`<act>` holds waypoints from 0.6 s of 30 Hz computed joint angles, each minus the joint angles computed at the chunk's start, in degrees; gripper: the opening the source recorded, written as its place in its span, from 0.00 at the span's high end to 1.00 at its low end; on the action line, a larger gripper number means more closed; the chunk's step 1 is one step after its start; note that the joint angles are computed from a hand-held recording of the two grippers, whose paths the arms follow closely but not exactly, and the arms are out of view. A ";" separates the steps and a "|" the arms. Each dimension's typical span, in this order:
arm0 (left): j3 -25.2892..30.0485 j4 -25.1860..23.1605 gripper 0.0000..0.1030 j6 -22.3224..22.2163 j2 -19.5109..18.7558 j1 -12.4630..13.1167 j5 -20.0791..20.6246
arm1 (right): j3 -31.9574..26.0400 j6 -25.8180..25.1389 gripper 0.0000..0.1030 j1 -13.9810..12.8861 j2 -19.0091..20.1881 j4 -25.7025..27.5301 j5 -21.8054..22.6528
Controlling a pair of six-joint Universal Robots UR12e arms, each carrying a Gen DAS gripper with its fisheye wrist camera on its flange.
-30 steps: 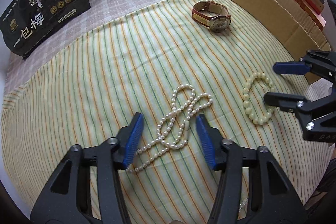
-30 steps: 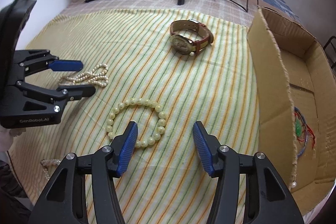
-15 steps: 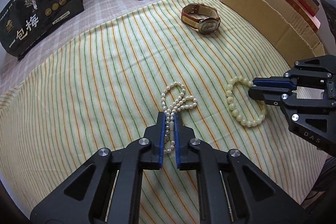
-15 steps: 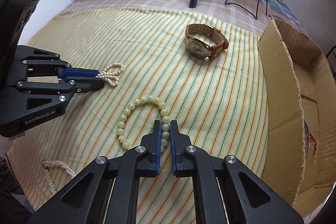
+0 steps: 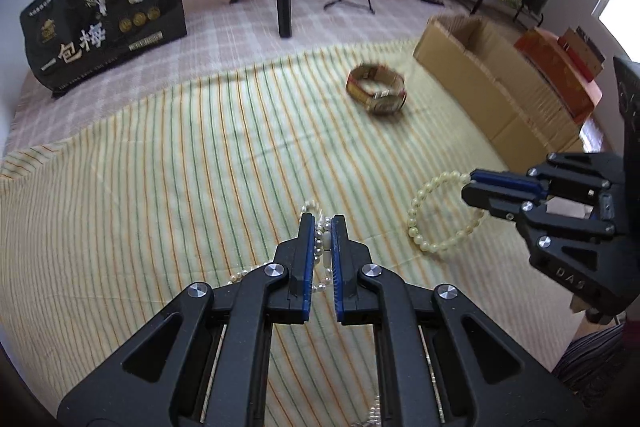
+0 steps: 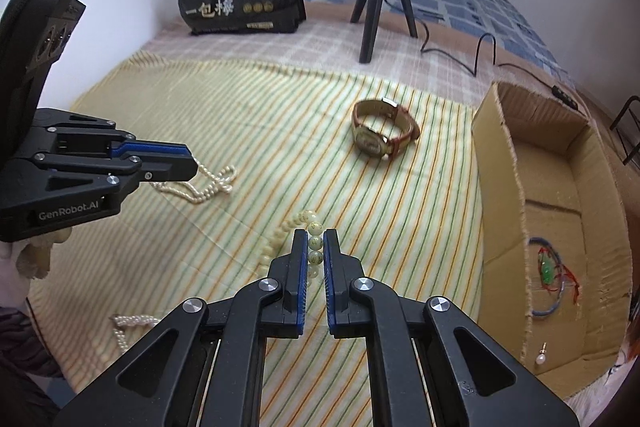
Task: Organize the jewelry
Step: 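Lift the bracelet in right tool and necklace in left tool over the box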
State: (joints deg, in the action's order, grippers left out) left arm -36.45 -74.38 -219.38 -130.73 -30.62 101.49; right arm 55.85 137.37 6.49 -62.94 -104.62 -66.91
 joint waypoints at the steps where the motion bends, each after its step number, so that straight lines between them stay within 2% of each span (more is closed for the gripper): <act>1: 0.09 0.42 0.94 -0.33 0.07 -0.03 0.11 | -0.07 0.08 0.94 -0.02 -0.03 -0.20 0.27; 10: 2.60 4.85 0.94 -1.71 -0.18 -0.67 1.50 | -0.44 1.42 0.94 -1.27 -0.99 -2.72 4.60; 18: 5.90 7.87 0.94 -1.32 -1.29 -1.17 2.39 | -0.92 3.61 0.94 -2.54 -1.31 -6.03 6.71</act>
